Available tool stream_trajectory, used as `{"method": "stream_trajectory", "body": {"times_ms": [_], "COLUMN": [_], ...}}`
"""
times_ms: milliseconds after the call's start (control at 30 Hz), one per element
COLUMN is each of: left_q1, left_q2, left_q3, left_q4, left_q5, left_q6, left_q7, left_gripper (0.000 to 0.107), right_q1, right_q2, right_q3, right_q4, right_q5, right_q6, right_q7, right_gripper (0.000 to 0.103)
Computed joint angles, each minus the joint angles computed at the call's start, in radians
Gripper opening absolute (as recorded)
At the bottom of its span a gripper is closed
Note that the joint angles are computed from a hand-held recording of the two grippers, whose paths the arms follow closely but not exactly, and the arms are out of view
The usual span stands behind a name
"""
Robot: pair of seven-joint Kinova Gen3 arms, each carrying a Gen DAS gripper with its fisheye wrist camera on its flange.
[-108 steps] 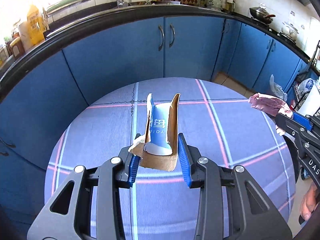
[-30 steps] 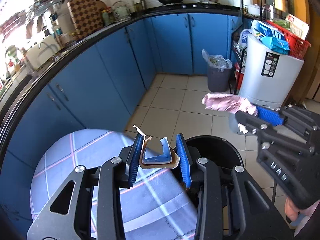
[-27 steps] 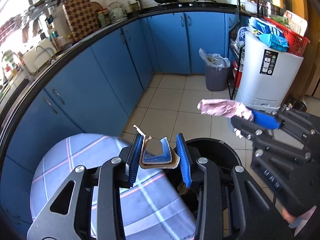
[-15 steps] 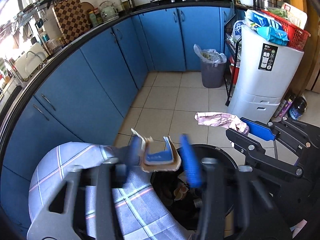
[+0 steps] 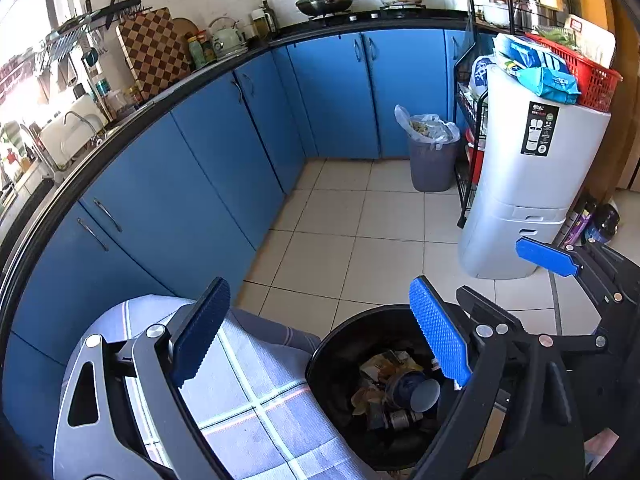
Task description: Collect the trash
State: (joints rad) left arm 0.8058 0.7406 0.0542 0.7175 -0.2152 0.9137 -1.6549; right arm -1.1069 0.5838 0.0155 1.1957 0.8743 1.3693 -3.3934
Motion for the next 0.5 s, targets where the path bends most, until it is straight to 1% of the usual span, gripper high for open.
{"method": "stream_trajectory", "body": {"times_ms": [200,300,500], "left_q1": [-0.01,-0.013,-0.019], "left_q2": [-0.01,-0.022,-0.029], "left_q3": [0.003,0.003,0.01], "left_q4": [0.013,0.034,0.046], "left_q5": [0.008,0.009,0.009], "left_q6": [-0.001,-0.018,-0.026], "left_q7": [0.002,0.007,0.004], "left_gripper": [0.09,0.094,0.094], "right_q1": [0.0,-0.001,-0.006], "right_q2": [0.002,0.001,0.01], "right_q3": [0.0,0.0,0.002], "right_q4": [-0.004,-0.003,-0.022], "right_q5": [0.0,0.0,-0.001], "right_q6": [0.003,0.001,0.008], "right_q7": [0.002,0.0,0.012], "right_gripper": [0.067,0.067,0.067]}}
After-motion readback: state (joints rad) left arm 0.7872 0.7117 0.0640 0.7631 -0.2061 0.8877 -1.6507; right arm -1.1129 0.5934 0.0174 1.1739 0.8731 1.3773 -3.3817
